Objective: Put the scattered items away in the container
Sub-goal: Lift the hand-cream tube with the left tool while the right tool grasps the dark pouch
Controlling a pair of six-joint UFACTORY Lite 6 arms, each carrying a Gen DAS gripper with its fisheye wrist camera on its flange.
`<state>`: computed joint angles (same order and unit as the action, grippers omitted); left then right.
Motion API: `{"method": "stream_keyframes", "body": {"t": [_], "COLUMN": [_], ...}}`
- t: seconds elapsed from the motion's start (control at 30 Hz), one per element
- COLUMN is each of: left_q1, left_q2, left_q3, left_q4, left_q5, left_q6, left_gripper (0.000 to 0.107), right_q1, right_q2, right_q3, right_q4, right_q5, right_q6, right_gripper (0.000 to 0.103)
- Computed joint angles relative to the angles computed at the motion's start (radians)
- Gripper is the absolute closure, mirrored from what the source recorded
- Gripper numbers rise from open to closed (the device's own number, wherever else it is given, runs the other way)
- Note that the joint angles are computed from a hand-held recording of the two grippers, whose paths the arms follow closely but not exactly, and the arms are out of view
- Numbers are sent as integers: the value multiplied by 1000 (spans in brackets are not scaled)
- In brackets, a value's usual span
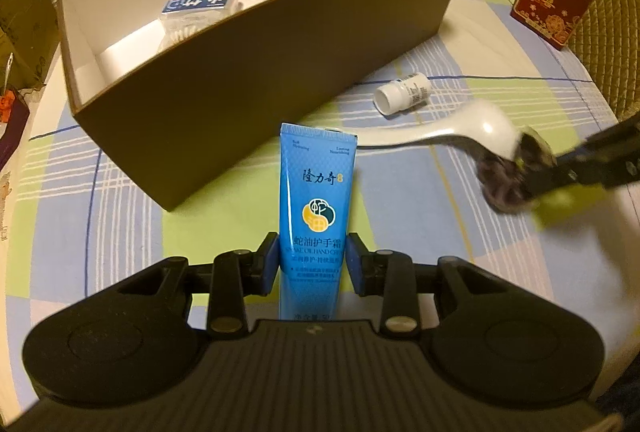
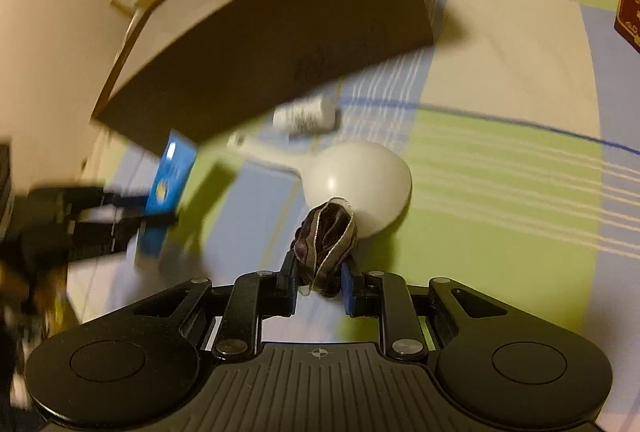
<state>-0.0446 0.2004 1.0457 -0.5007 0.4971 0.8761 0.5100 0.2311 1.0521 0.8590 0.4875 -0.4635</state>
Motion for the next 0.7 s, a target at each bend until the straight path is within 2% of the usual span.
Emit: {"method": "stream_keyframes", "body": {"t": [0.03, 0.07, 0.1, 0.13, 0.17, 0.3, 0.33, 0.37, 0.4, 0.47, 0.5, 0.53, 0.57, 0.63, 0.7], "left_q1": [-3, -6, -10, -14, -17, -33, -37, -41, -44, -48, -50, -51, -51, -52, -50], "left_q2": [-1, -1, -1, -2, -1, 0, -2, -4, -8, -15, -18, -21, -24, -35, -52], "left_q3": [-2, -4, -6, -9, -11, -17, -21, -24, -29, -39, -43, -49, -53, -64, -79], "left_q4": [-1, -1, -1, 0, 0, -2, -4, -5, -8, -16, -18, -19, -20, -18, -21], "left_q5": [2, 3, 3, 4, 4, 4, 3, 2, 1, 1, 1, -1, -1, -1, -2], "left_q6": [0, -2, -4, -7, -10, -19, -20, -21, -20, -17, -18, -20, -23, -30, -27], "left_gripper": [77, 77, 77, 77, 77, 77, 77, 77, 77, 77, 77, 77, 77, 77, 77], "right_q1": [-3, -5, -7, -1, 7, 31, 40, 50, 65, 112, 142, 168, 185, 194, 182], "right_q2": [-30, -55, -82, -111, -141, -169, -158, -140, -122, -96, -94, -86, -77, -56, -51], "right_q3": [-22, -40, -58, -81, -108, -149, -148, -143, -139, -145, -153, -153, -150, -126, -111], "right_q4": [-31, -61, -96, -136, -159, -167, -163, -159, -156, -175, -219, -281, -329, -360, -294], "right_q5": [12, 22, 25, 9, -16, -70, -82, -97, -115, -171, -218, -253, -273, -263, -221], "right_q6": [11, 24, 47, 83, 105, 161, 175, 188, 206, 265, 307, 362, 405, 421, 336], "right_gripper": [79, 67, 53, 22, 16, 16, 20, 34, 39, 41, 47, 64, 70, 76, 77]}}
